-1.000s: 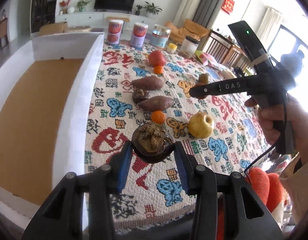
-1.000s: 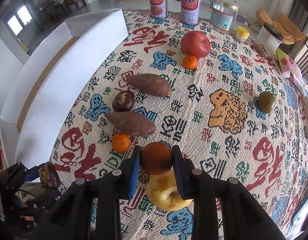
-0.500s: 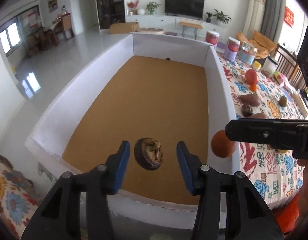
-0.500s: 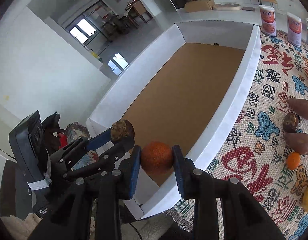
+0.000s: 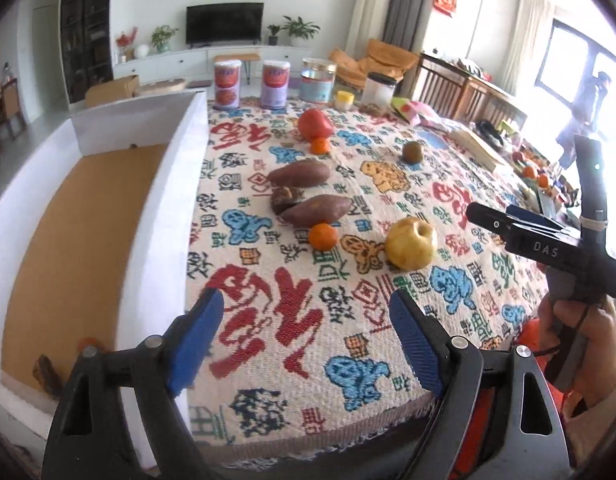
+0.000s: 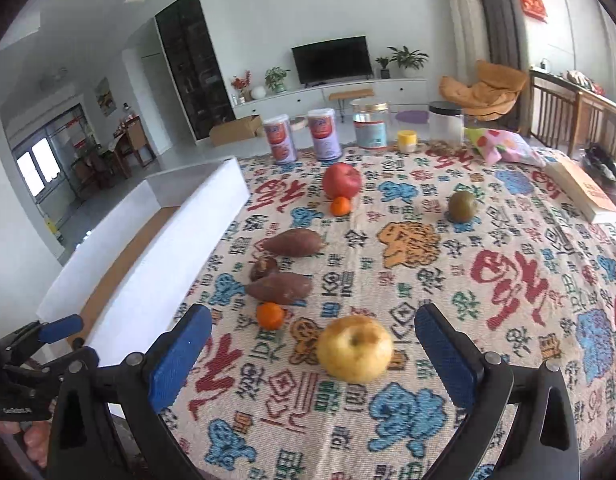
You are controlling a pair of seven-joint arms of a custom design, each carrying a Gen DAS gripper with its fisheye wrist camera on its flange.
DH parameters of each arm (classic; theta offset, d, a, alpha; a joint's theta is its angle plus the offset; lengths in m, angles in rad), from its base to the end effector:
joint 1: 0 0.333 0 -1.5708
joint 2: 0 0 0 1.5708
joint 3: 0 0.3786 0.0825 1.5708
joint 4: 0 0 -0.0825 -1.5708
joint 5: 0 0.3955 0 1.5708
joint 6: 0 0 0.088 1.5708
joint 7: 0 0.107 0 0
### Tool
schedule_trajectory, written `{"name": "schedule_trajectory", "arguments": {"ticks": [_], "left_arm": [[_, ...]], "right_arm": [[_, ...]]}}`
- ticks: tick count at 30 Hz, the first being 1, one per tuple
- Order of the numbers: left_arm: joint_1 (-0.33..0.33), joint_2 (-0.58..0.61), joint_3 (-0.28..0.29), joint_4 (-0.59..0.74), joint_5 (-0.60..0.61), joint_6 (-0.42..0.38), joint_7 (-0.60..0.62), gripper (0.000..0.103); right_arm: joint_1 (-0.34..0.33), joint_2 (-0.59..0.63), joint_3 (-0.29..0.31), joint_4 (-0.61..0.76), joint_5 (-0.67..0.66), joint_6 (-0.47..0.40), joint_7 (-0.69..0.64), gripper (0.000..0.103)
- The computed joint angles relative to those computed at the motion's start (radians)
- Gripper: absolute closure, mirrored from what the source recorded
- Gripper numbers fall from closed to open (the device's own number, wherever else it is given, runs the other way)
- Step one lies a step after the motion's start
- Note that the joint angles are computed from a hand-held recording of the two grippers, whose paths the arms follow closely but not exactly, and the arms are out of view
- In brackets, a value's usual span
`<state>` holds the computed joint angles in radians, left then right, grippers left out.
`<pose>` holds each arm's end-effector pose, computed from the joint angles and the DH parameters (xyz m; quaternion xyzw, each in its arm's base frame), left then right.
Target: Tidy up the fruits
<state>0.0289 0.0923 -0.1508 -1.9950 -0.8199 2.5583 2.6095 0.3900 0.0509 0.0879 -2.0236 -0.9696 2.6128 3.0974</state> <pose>0.6232 -0.0626 0.5199 -0.4493 0.8152 -0.3499 0.1059 0.5370 0.2975 0.5333 -0.5341 0.7409 -0.2732 0.3019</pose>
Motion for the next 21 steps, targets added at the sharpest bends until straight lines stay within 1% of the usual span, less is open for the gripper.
{"name": "schedule_trajectory", "arguments": {"ticks": [1,2,4,5,6,8,9,10,11,13,14,16,17,21], "left_arm": [[-0.016,0.019,-0.008,-0.003,0.027,0.016,-0.027,0.017],[-0.031,0.047,-0.013,0.004,0.067,0.031,-0.073,0.017],[-0.057,0.101,-0.018,0.012,0.159,0.086,-0.173,0.017],[-0.071,0.128,-0.016,0.016,0.216,0.127,-0.229,0.017],[-0.079,0.152,-0.016,0.017,0.259,0.174,-0.268,0.017],[-0.105,0.194,0.004,0.025,0.36,0.252,-0.365,0.017],[-0.108,0.212,0.008,0.032,0.391,0.272,-0.395,0.017],[-0.09,0.221,-0.02,0.025,0.378,0.33,-0.374,0.016],[-0.088,0.227,-0.025,0.024,0.399,0.355,-0.389,0.016],[-0.051,0.239,-0.063,0.038,0.402,0.351,-0.393,0.015],[-0.047,0.247,-0.068,0.042,0.418,0.362,-0.411,0.01],[-0.029,0.253,-0.086,0.046,0.445,0.363,-0.435,0.01],[-0.021,0.252,-0.094,0.042,0.456,0.368,-0.443,0.009],[-0.024,0.262,-0.092,0.048,0.517,0.377,-0.504,0.007]], "right_arm": [[0.0,-0.012,-0.004,-0.03,-0.003,-0.065,0.027,0.002],[-0.009,-0.025,-0.01,-0.062,-0.002,-0.101,0.049,0.002],[-0.034,-0.031,-0.018,-0.104,0.029,-0.122,0.063,0.002],[-0.048,-0.034,-0.024,-0.124,0.05,-0.119,0.072,0.002],[-0.062,-0.039,-0.029,-0.145,0.059,-0.098,0.091,0.002],[-0.085,-0.031,-0.036,-0.157,0.069,-0.063,0.113,0.002],[-0.092,-0.022,-0.038,-0.159,0.065,-0.058,0.127,0.002],[-0.098,-0.008,-0.041,-0.151,0.073,-0.061,0.119,0.002],[-0.101,0.006,-0.043,-0.142,0.081,-0.068,0.106,0.002],[-0.096,0.031,-0.048,-0.123,0.067,-0.107,0.096,0.002],[-0.091,0.037,-0.049,-0.121,0.072,-0.132,0.101,0.002],[-0.096,0.04,-0.055,-0.136,0.127,-0.118,0.097,0.002],[-0.094,0.044,-0.058,-0.134,0.122,-0.132,0.104,0.002],[-0.081,0.056,-0.056,-0.113,0.142,-0.181,0.074,0.001]]}}
